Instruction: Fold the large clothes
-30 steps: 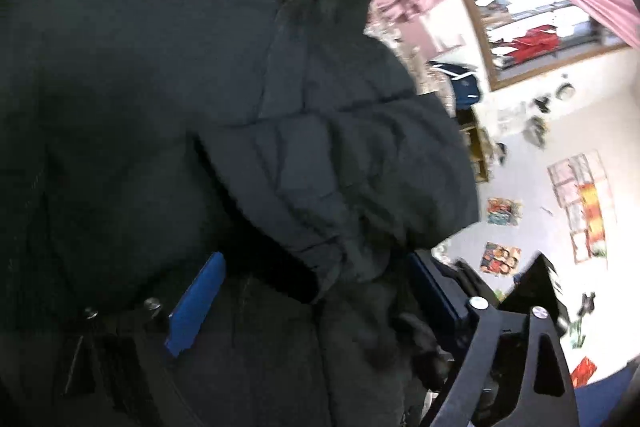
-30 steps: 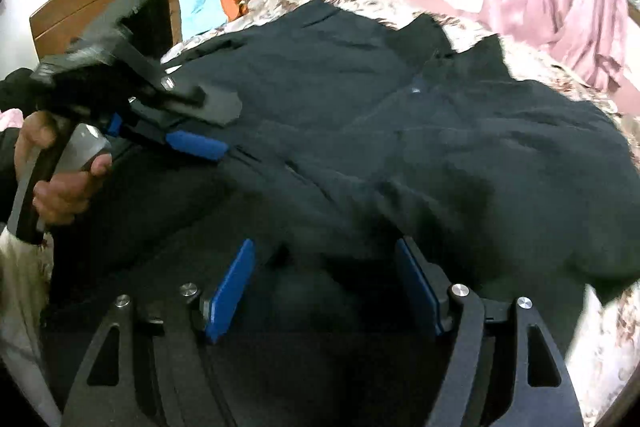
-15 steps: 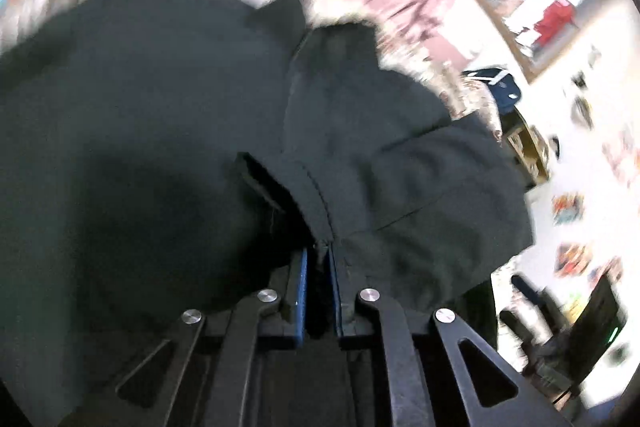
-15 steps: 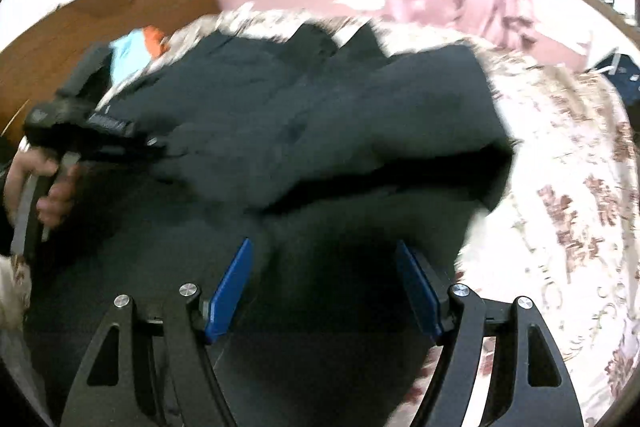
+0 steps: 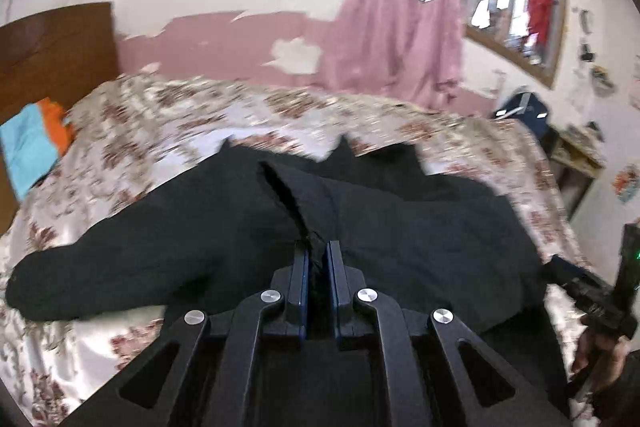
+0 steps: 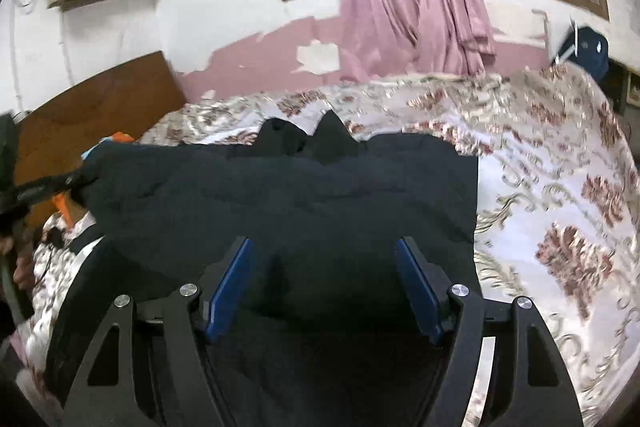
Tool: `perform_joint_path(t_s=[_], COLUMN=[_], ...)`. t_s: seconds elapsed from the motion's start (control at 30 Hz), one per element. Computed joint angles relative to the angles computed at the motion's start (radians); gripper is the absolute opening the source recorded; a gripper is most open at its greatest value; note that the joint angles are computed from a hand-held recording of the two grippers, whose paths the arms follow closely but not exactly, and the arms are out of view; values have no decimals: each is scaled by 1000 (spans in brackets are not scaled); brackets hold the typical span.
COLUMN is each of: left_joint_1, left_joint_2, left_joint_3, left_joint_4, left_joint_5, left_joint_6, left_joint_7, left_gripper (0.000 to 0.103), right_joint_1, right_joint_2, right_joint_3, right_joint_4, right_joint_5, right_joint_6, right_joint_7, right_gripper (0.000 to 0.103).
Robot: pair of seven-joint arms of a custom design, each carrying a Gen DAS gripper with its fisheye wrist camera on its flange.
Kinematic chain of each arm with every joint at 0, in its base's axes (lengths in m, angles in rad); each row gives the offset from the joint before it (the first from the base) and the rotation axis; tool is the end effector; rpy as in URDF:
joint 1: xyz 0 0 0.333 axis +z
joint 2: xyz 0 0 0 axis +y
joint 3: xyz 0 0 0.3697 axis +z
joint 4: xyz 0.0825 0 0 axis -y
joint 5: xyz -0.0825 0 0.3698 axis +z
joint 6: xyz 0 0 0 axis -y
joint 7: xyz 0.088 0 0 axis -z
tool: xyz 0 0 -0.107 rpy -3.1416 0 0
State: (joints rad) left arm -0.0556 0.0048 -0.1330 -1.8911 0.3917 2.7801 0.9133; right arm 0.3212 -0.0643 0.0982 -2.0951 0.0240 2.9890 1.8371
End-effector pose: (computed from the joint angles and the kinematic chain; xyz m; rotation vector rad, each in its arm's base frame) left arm 0.5847 -0.1287 0.6594 -1.8365 1.5531 -0.9197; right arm 0.5158 0.2300 0.6273 -1.6763 1.4650 -0.4854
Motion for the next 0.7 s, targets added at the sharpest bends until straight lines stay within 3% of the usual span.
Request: perform_joint_path(t_s=[0.07, 0.17, 0.2, 0.23, 0.4, 0.53, 0.6, 0.67, 0.7], left_joint_1=[12, 24, 25, 25, 20, 14, 29, 43, 48], left_joint_2=[6, 23, 28, 32, 52, 74, 53, 21, 9], left_joint_3=[12, 23, 26, 30, 34, 31, 37, 42, 45], left_joint_4=[-29, -62, -64, -68, -67, -39, -94, -156, -177], left_joint_5=[-3, -16, 3, 36, 92, 65, 4, -59, -65], left_joint_6=[-7, -19, -25, -36, -77, -122, -6, 87, 108], left_joint_7=[-3, 0, -17, -43, -82, -44, -42, -52, -68], left_gripper=[8, 8, 8, 8, 9, 15, 17, 27, 43], right_joint_1=[6, 10, 21, 8, 94, 131, 151, 169, 177], right_joint_2=[80, 144, 162, 214, 332, 368, 376, 377, 379], right_joint_3=[-9, -5, -3, 0, -50, -72, -83, -91, -92], right_joint_4=[87, 148, 180, 247, 446, 490, 490, 490, 496], right_joint_5=[24, -60, -82, -46, -229, -328, -392, -452, -476], right_joint_6=[-35, -71, -125, -134, -442, -523, -533, -541, -548], right_joint_7=[-21, 16, 22, -43, 7, 48, 78, 107, 117], right_gripper=[68, 66, 65, 65, 66, 67, 67, 68, 69])
